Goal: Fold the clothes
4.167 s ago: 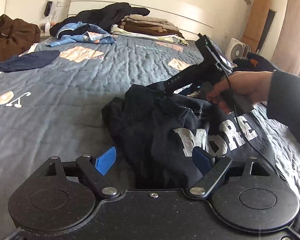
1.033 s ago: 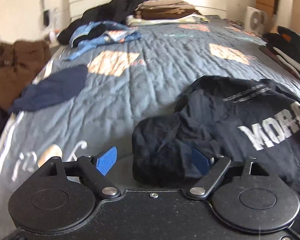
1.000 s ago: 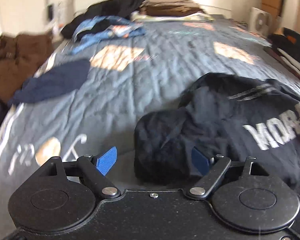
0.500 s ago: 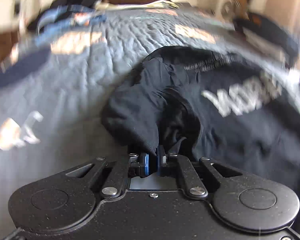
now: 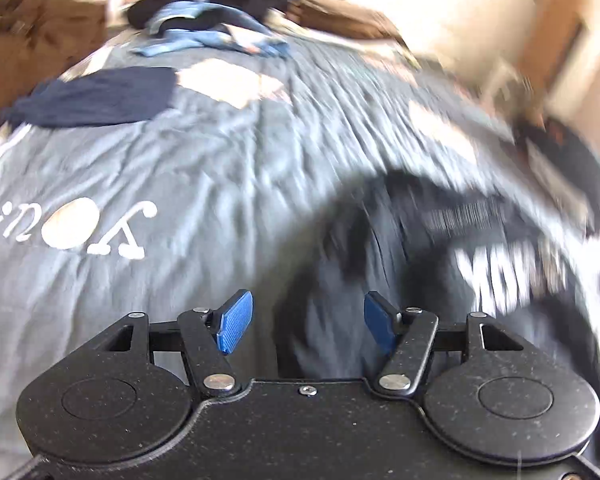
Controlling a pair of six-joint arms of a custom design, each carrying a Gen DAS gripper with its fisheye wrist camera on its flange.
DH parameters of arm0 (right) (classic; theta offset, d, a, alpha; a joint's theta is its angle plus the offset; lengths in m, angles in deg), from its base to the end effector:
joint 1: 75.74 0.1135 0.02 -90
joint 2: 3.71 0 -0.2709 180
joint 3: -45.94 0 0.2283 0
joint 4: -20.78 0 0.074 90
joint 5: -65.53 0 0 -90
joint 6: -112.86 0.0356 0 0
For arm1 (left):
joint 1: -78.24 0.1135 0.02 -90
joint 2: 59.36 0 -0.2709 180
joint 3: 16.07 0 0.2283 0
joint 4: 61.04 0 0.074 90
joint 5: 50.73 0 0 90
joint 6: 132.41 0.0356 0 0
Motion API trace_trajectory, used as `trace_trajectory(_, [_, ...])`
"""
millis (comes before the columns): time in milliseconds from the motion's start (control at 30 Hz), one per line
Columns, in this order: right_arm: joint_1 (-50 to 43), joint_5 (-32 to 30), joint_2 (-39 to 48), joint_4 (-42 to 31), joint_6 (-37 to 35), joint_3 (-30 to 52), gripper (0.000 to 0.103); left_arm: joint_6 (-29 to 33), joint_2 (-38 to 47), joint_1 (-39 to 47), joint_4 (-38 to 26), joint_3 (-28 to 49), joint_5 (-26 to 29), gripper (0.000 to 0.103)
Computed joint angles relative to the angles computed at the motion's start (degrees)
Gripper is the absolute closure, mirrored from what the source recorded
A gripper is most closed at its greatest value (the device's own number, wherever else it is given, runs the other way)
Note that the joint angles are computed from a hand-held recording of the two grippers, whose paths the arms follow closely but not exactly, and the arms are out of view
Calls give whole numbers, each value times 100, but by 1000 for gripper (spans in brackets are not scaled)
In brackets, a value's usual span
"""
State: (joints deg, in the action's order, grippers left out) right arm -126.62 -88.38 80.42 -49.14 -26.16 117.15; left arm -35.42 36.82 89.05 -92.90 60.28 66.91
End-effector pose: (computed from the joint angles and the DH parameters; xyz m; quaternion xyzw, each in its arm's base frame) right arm 0.1674 -0.1552 0.2430 -0.0193 0.8472 0.2993 0.4384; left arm 0.3266 0.0455 0.2226 0.0478 0.9194 -0.1736 0.3497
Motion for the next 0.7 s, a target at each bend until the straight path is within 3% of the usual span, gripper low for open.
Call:
trace_trajectory(267, [85, 163, 8, 289, 168, -130, 7, 487, 1770, -943, -633, 1898, -768, 42])
trace_trajectory(467, [102, 223, 9, 386, 174, -201, 7, -89, 2850, -1345, -1090, 3261, -551, 42])
trace_trajectory(500, [99, 217, 20, 388, 175, -194, 7, -89, 3045, -1436, -1295, 3537, -661, 49])
trace_trajectory(533, [98, 216, 37, 388, 177, -183, 7, 51, 3173, -1559, -1468, 3752, -805, 74])
trace_trajectory(600, [93, 232, 78, 401, 172, -172, 7, 459, 3148, -1688, -1560, 3859, -942, 91])
trace_trajectory(700, [54, 256, 159, 420, 151, -155, 7, 694, 2900, -1777, -1140, 3783, -1388, 96])
